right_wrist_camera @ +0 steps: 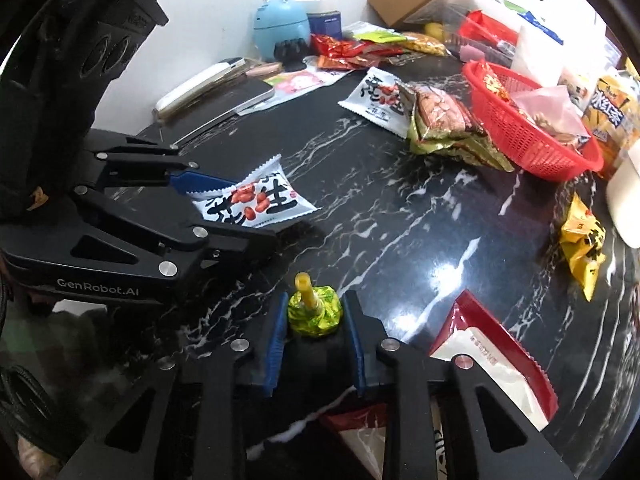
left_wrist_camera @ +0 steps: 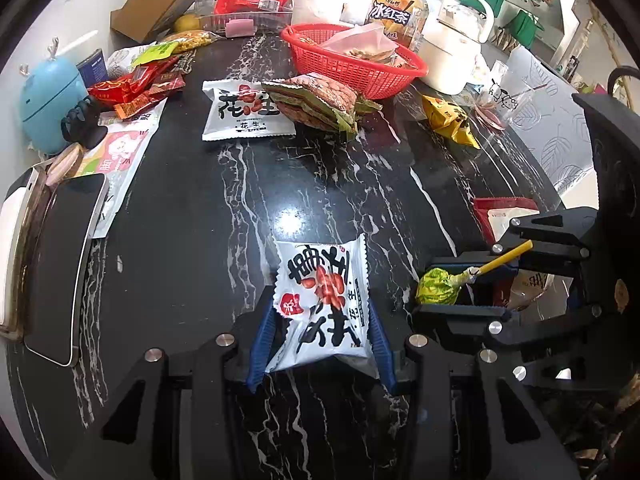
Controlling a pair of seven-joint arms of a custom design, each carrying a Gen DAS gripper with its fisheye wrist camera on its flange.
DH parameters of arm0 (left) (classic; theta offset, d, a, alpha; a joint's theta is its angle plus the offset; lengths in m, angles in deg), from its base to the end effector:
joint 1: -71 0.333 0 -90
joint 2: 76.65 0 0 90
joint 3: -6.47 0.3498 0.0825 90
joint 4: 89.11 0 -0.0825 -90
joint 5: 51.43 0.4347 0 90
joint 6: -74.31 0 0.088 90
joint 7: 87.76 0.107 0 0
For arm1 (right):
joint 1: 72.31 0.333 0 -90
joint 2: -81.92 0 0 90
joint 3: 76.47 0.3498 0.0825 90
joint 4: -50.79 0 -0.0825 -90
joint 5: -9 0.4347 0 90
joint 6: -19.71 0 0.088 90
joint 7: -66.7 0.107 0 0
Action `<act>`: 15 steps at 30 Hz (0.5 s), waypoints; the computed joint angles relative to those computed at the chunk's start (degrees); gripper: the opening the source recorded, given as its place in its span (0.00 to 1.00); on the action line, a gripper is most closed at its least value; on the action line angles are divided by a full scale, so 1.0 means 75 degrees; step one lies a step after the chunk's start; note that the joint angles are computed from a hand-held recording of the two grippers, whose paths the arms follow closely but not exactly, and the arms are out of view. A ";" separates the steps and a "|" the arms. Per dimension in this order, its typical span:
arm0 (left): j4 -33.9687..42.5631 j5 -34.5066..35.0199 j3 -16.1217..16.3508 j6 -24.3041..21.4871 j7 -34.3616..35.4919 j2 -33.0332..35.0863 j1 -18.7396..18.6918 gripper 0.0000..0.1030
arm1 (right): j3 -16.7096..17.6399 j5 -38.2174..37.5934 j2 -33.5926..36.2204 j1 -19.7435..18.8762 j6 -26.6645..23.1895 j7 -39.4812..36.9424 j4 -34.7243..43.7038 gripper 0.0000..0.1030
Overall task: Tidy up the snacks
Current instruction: 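Carry the white peanut packet in the left gripper toward the basket while the right carries the lollipop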
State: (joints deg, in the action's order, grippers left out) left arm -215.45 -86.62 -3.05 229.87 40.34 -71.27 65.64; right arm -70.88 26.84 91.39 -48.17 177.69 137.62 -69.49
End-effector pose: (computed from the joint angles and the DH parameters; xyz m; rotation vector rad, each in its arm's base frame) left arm 0.5986 -0.1365 0.3791 -1.5978 2.4358 -0.7970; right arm 0.5740 0.3110 0.3960 -2.3193 1.2434 -0.2105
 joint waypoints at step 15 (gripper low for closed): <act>0.0341 -0.1290 -0.0136 -0.0149 0.1211 -0.0026 0.0046 0.41 | -0.0204 -0.0689 -0.0072 0.0099 0.0530 0.0431 0.0094 0.25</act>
